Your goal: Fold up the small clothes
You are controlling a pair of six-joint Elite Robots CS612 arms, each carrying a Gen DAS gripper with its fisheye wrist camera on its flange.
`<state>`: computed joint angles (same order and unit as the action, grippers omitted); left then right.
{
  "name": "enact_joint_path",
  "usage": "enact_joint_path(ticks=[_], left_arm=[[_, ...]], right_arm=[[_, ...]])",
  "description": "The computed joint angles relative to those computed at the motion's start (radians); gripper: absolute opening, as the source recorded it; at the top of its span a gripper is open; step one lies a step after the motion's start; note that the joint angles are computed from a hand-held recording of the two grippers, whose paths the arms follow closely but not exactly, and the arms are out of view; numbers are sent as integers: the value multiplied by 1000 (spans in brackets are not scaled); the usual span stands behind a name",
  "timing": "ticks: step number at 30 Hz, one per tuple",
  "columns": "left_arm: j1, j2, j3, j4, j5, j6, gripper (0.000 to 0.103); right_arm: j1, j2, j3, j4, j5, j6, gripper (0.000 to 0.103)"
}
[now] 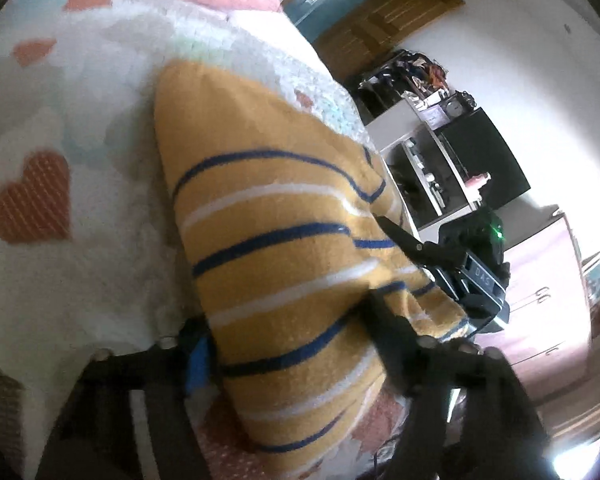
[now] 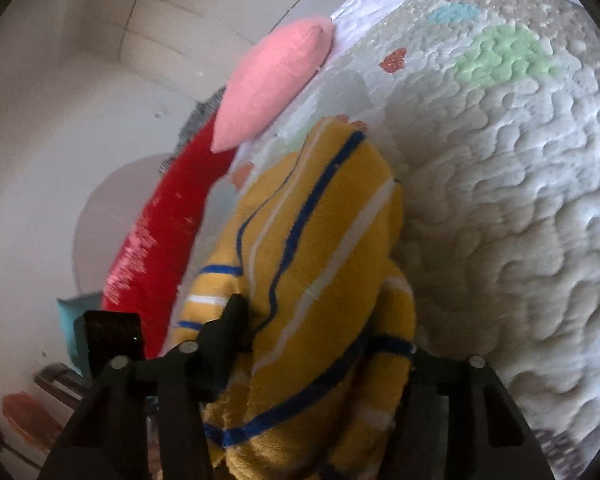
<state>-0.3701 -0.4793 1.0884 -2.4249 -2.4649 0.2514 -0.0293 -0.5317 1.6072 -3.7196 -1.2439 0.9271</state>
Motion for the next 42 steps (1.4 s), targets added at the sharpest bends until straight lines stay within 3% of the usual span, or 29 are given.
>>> enact_joint_path(ticks=[4,8,10,14,21,27,29,32,40,42], left_arm=[[2,-16,-5,-45,46,-3,63],[-6,-31,21,-113,181,-43,64],[-10,-51,72,-184,249,-39,66],[-2,-97,167,-338,297,-54,71],[12,-178,340,-617,388,-134,83],[15,-224,444,-732,442,-152,83],[11,-237,475,-784,481,-139,84],[10,-252,517,-860,522,-122,91],[5,-262,572,-981,586,-119,92],[2,-265,584,-1010,598,-125,94]], right_arm=[[11,27,-21,-120,-8,64,51],[33,16,-11,-76,-95,23,52],[39,7,2,-54,-124,12,55],[53,-31,53,-37,-202,-33,57],[119,-118,108,-14,-433,-199,56],[164,-116,22,131,-423,-361,56],[171,-105,2,207,-418,-358,56],[190,-100,15,261,-494,-345,54],[206,-112,125,144,-510,-252,54],[213,-119,143,112,-530,-232,60]])
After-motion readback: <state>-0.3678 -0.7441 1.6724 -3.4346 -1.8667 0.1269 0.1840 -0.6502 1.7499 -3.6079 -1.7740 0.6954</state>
